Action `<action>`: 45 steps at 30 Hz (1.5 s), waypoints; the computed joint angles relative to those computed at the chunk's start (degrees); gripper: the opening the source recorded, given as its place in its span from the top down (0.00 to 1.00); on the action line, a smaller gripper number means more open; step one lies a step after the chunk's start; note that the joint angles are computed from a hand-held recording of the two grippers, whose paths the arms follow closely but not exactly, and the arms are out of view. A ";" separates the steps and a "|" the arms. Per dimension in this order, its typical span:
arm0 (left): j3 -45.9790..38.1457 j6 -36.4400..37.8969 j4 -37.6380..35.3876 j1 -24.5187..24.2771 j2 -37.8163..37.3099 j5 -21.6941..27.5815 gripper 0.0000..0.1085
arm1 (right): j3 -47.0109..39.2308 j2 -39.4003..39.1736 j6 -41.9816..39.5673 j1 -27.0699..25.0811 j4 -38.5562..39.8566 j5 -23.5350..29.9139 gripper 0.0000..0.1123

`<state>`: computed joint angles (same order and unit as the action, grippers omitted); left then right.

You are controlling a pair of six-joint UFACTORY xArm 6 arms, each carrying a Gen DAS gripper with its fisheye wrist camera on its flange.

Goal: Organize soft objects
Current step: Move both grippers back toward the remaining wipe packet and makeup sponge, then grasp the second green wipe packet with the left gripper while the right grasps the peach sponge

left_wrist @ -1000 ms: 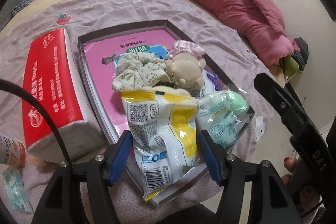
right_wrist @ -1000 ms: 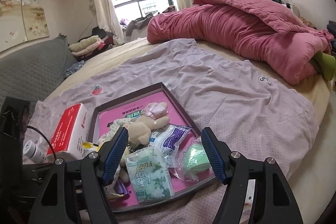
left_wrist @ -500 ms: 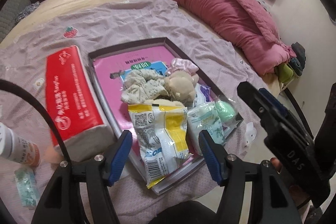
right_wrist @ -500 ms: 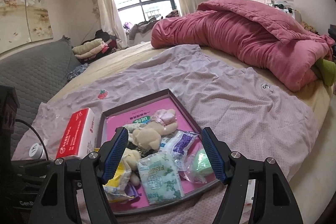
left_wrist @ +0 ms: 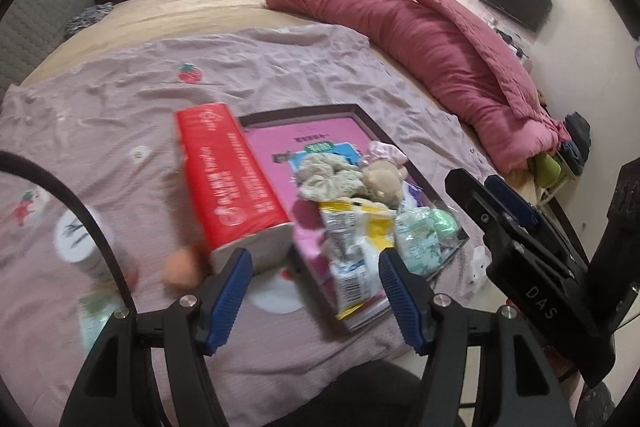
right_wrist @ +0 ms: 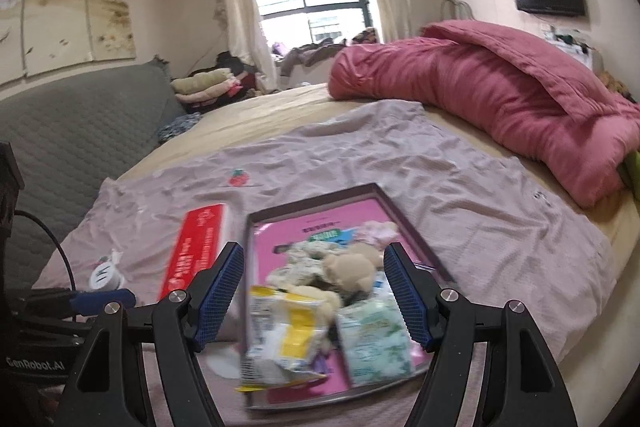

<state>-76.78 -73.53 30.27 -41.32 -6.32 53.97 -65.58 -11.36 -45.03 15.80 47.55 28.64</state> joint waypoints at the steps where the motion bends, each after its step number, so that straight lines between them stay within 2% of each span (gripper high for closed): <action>1: 1.17 -0.62 0.23 -0.14 -1.46 0.33 0.40 | 0.09 -0.47 -0.39 0.61 0.16 0.40 0.34; 10: 14.61 -8.18 2.27 -0.93 -19.80 10.92 0.39 | 2.08 -4.71 -5.92 7.90 -0.86 3.13 0.34; 17: 25.57 -10.63 -2.22 1.38 -28.76 12.42 0.39 | 3.61 -5.43 -9.00 14.78 -6.16 5.29 0.34; 22: 30.43 -8.69 -6.38 4.10 -30.17 10.19 0.39 | 7.34 -6.17 -11.82 19.54 -13.14 3.23 0.34; 28: 33.35 -5.37 -10.97 7.50 -29.21 5.96 0.39 | 6.38 -1.89 -15.30 21.16 -19.94 6.19 0.34; 31: 34.32 -3.60 -12.75 9.07 -28.54 3.94 0.39 | 2.85 1.90 -18.41 21.25 -22.69 9.43 0.34; 40: 36.62 0.34 -17.30 13.15 -27.72 -0.13 0.39 | -14.56 15.86 -30.99 22.84 -34.91 24.41 0.34; 45: 37.31 2.58 -19.19 14.52 -26.53 -1.85 0.39 | -18.13 19.80 -34.19 24.40 -42.45 24.53 0.34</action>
